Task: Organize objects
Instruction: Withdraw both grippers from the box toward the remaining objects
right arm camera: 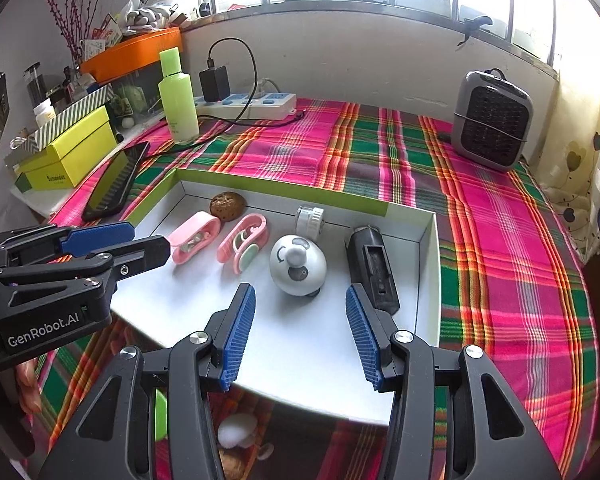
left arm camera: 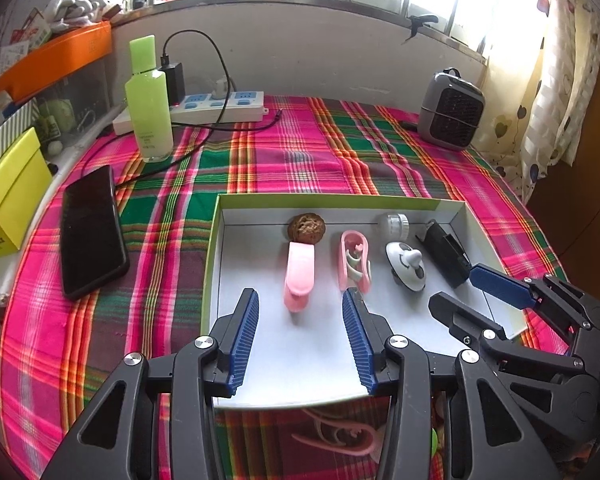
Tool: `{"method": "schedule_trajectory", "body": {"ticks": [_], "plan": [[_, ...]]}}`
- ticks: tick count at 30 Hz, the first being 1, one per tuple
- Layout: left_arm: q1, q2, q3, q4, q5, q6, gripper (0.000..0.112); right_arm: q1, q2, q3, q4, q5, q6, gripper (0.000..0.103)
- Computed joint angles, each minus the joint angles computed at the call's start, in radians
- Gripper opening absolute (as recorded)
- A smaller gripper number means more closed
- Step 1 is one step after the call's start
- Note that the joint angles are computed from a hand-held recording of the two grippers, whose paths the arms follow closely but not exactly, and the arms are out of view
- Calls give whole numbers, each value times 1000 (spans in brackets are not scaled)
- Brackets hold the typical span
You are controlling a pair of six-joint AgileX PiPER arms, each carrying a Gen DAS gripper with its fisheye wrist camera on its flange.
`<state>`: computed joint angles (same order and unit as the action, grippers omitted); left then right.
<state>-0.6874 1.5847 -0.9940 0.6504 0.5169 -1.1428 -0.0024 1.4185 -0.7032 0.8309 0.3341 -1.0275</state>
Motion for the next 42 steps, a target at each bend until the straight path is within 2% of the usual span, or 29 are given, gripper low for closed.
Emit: {"method": "schedule_trajectory", "body": {"ticks": [14,21,26,31,35,42], "plan": [[-126,-115,112,139,56,-204,43,-34,-183,129,28,30,-15,49],[-160,-175,192,167,46,-287,43,-54,-265,192,19,41,-12,49],[-178,-223,261,204,19,-372,43,-103,-311,231,64,83,-65,49],[-201,-255,326,231,0,-447,44,-164,-340,278,162,151,-178,49],[-214,-275,369,251,-7,-499,44,-164,-344,313,209,169,-253,49],[-211,-281,411,271,-25,-561,44,-105,-313,334,210,134,-264,49]]}}
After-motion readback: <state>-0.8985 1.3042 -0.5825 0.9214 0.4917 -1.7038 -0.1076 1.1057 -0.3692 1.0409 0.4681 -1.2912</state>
